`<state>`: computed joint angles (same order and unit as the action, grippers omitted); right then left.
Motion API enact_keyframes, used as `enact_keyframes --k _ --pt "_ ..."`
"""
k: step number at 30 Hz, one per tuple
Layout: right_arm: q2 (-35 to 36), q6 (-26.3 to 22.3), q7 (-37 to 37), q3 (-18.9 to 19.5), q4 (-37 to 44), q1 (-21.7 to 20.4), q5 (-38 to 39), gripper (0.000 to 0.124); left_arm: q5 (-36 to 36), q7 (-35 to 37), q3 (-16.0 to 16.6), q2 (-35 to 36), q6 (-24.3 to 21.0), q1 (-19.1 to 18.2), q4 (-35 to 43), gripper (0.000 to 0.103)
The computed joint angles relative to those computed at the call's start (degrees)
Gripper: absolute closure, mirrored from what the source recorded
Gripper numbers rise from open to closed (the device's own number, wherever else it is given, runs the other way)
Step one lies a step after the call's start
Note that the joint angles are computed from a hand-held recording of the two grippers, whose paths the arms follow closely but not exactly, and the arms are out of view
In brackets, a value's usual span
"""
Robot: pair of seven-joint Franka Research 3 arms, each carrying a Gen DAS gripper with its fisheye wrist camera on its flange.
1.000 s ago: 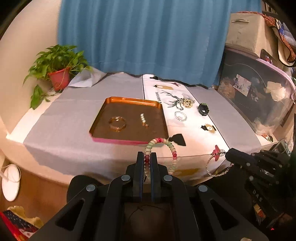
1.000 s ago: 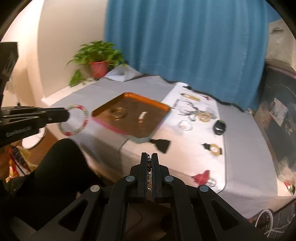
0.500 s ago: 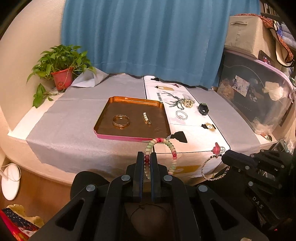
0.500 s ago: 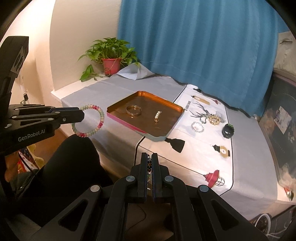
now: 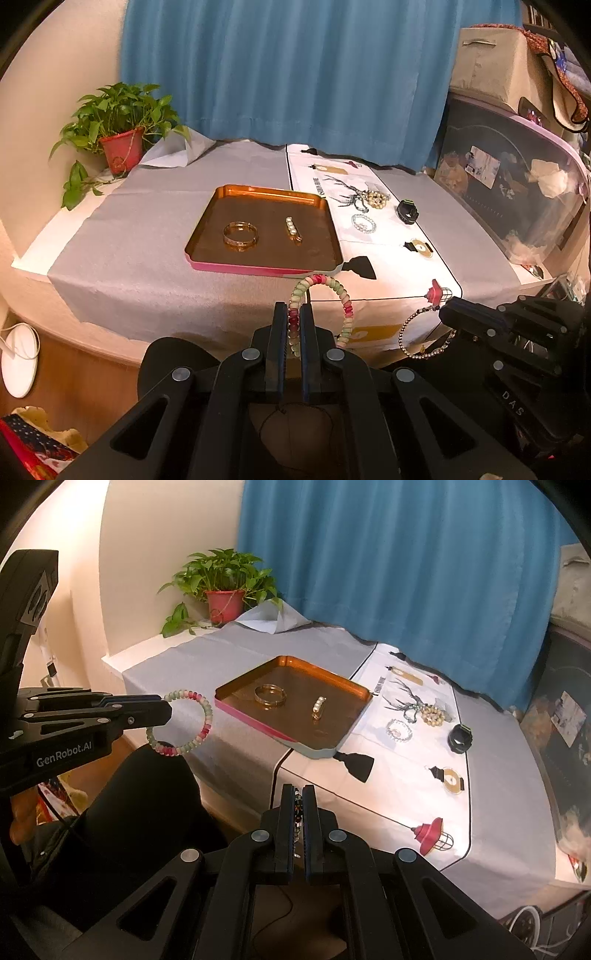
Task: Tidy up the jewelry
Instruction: 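Carry both bracelets over the orange tray and open both tools to drop them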
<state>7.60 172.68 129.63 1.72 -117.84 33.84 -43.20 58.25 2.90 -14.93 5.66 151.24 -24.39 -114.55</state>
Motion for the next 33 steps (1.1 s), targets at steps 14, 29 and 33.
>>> enact_keyframes --k 14,29,33 --pt "9.7 -1.7 -9.7 -2.5 12.1 1.0 11.1 0.12 -4.6 5.8 3.0 3.9 3.6 3.0 4.4 0.099" --pt "34.4 -11.9 -32.2 2.6 46.4 -2.3 34.7 0.12 -17.1 22.6 7.1 19.1 4.7 3.9 21.0 0.099" --pt "43.6 -18.3 -35.9 2.2 60.8 -1.4 38.6 0.12 -21.4 27.2 8.0 24.0 4.1 4.3 26.5 0.099"
